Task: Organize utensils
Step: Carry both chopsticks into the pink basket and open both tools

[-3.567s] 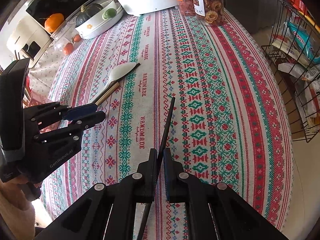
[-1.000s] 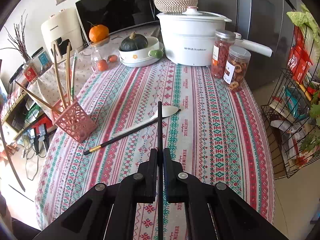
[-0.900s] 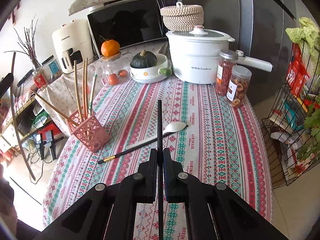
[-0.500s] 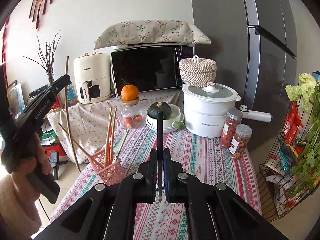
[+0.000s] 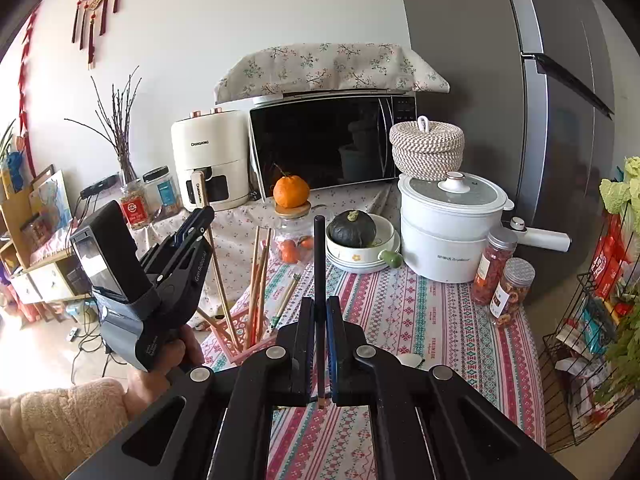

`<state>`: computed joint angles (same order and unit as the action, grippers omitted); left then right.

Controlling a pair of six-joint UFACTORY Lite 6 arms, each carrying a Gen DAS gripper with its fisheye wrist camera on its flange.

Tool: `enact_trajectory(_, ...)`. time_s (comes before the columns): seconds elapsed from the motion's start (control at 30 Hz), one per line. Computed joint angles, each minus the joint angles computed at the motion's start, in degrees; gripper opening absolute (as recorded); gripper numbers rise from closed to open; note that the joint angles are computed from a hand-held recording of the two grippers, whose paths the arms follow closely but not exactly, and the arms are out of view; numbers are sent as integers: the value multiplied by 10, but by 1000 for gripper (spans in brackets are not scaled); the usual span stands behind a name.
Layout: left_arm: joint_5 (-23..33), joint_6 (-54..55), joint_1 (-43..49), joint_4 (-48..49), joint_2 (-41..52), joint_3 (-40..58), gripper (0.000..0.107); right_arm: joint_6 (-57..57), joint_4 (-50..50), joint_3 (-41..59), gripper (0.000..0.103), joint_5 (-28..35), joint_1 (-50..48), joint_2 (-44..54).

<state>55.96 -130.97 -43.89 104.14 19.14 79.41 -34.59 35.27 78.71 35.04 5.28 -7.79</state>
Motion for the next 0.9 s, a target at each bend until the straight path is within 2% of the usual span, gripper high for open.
enact_trajectory(0.03, -5, 5, 0, -11, -2, -4, 19, 3, -1, 1, 5, 0, 3, 1)
enact_trajectory(0.13, -32, 45, -3, -58, -21, -12, 33, 11, -2, 6, 5, 3, 10, 3)
enact_trajectory(0.27, -47, 131, -21, -117, -65, -14, 38, 29, -2, 26, 5, 6, 25, 7)
enact_trajectory(0.4, -30, 218, -52, -204, -133, -32, 50, 55, -3, 64, 5, 5, 46, 19)
enact_trajectory(0.5, -18, 283, -70, -285, -187, -55, 52, 80, -7, 94, 5, 1, 66, 32)
enact_trajectory(0.63, 5, 329, -89, -381, -242, -90, 63, 113, -15, 130, 5, -12, 95, 60)
enact_trajectory(0.73, 13, 319, -92, -437, -267, -121, 63, 140, -36, 149, 5, -31, 120, 86)
enact_trajectory(0.9, -8, 298, -81, -486, -306, -188, 63, 186, -75, 169, 5, -59, 150, 141)
